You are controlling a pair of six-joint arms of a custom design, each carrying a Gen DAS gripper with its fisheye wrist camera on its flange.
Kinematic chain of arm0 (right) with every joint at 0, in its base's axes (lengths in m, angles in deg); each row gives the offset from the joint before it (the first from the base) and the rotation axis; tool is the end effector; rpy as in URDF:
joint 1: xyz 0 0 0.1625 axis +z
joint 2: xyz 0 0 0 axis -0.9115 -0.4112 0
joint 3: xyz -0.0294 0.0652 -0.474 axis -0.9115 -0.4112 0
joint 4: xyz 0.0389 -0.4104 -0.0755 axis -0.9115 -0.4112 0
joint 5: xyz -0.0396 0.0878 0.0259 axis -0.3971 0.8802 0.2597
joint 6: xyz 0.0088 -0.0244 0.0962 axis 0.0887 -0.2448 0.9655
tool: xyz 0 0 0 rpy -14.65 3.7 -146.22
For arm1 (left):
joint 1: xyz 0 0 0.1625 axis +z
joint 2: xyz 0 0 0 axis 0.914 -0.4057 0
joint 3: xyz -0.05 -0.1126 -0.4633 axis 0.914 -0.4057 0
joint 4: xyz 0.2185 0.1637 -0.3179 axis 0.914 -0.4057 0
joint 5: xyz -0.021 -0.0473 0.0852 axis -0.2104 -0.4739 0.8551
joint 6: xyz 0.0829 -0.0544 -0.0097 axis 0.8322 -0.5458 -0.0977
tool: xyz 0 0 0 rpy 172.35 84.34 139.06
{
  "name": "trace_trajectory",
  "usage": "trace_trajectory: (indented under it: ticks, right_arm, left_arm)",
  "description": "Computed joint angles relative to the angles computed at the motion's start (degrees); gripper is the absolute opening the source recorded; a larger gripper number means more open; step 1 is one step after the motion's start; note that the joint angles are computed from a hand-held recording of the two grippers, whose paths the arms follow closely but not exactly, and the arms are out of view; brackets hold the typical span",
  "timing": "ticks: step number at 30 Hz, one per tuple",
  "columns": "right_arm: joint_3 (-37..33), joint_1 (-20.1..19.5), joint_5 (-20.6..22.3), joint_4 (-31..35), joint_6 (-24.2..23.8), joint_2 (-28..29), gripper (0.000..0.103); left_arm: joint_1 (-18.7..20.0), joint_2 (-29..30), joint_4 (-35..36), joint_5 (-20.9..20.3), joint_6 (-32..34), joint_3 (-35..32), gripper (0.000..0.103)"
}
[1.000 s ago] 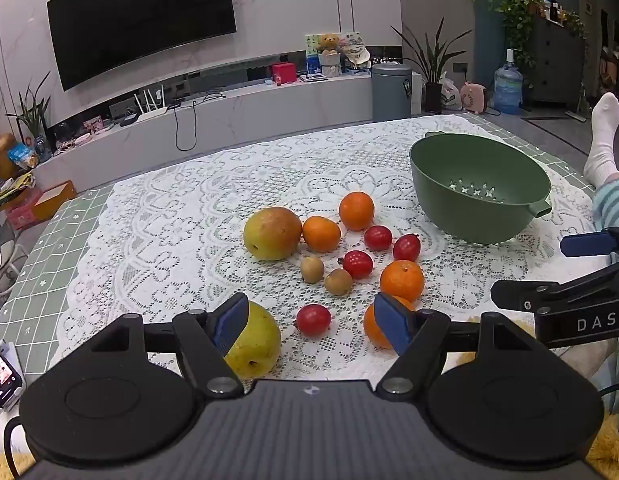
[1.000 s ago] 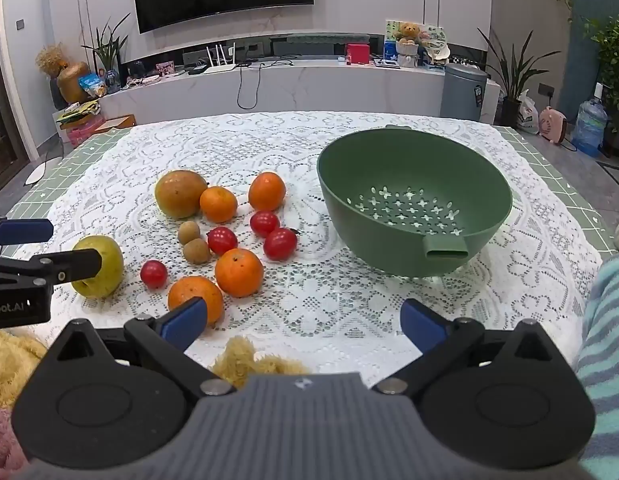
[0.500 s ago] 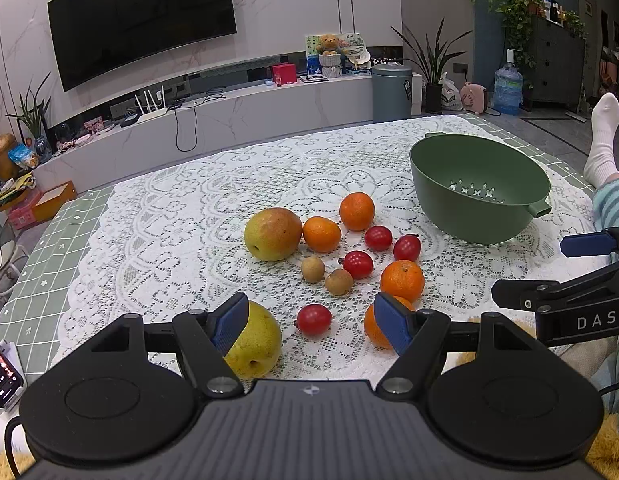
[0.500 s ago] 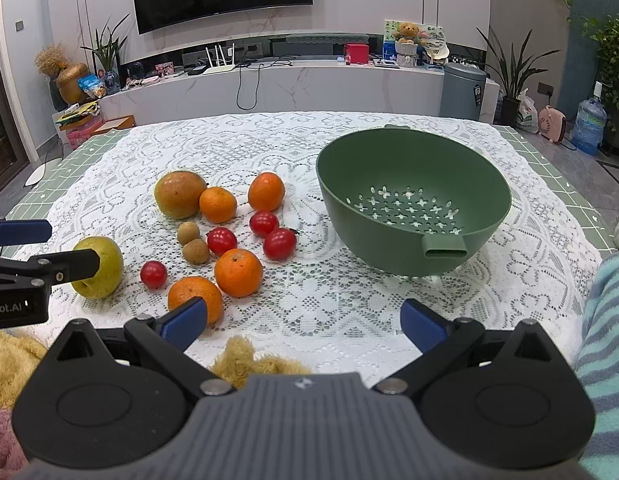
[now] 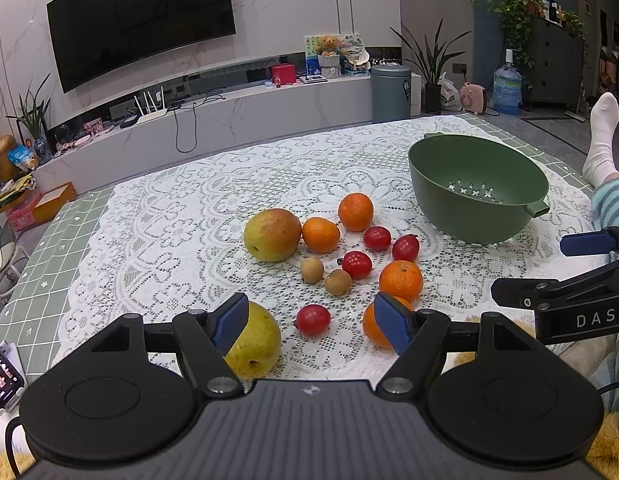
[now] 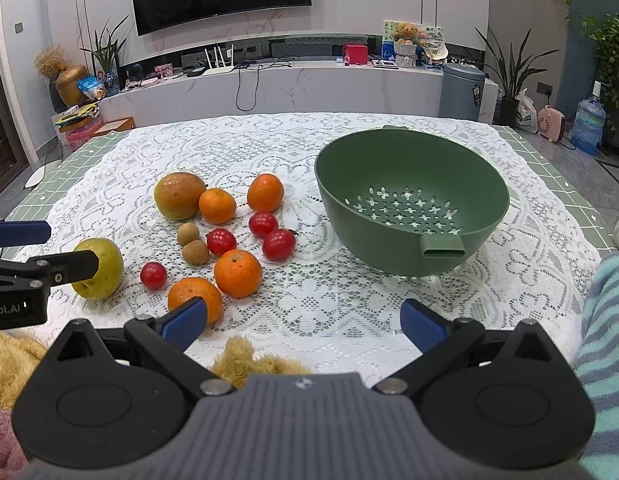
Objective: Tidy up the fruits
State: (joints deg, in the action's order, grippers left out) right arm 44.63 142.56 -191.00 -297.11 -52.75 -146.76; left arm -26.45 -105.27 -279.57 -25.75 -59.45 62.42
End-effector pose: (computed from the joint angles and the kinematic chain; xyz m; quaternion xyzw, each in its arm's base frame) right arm -0.0029 -0.5057 0.2568 0.1784 -0.8680 0.3570 0.2954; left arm -0.3035 -0.5280 -0.0112 0.3029 0.8284 -0.3350 0.3312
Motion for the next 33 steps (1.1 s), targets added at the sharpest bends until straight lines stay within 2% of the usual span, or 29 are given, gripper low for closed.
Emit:
trace_trajectory:
  ticks: [16, 20, 24, 27, 29, 31, 33]
  right_arm:
    - [-0.2, -0.1, -0.3, 0.1, 0.5, 0.1, 0.099]
    - [-0.6, 0.2, -0.8, 0.4, 1.1, 0.4, 0.099]
    - [-0.7, 0.3, -0.2, 0.4, 0.9, 0.8, 0.099]
    - [-0.5, 0.2, 1.6, -0.5, -0.7, 1.5, 0.099]
    - [0.1, -0.2, 3.8, -2.1, -2.3, 2.2, 0.099]
    - [0.4, -0.5, 6.0, -2.7, -3.9, 2.7, 0.099]
    - [0.2, -0.6, 7.9, -0.5, -5.2, 2.6, 0.099]
  left_arm:
    - [0.0, 0.0, -0.1, -0.1, 0.1, 0.0, 0.084]
    - [0.4, 0.3, -0.6, -1.3, 1.3, -0.4, 0.084]
    - [1.0, -0.8, 2.1, -2.0, 1.8, -0.5, 0.084]
    - [2.1, -2.8, 7.7, -3.8, 0.0, -0.6, 0.084]
    - [2.7, -2.5, 4.6, -4.2, 1.9, -0.4, 0.083]
    - [3.5, -3.0, 5.7, -4.9, 0.2, -0.4, 0.083]
    - [4.1, -3.2, 6.9, -5.1, -1.4, -0.7, 0.083]
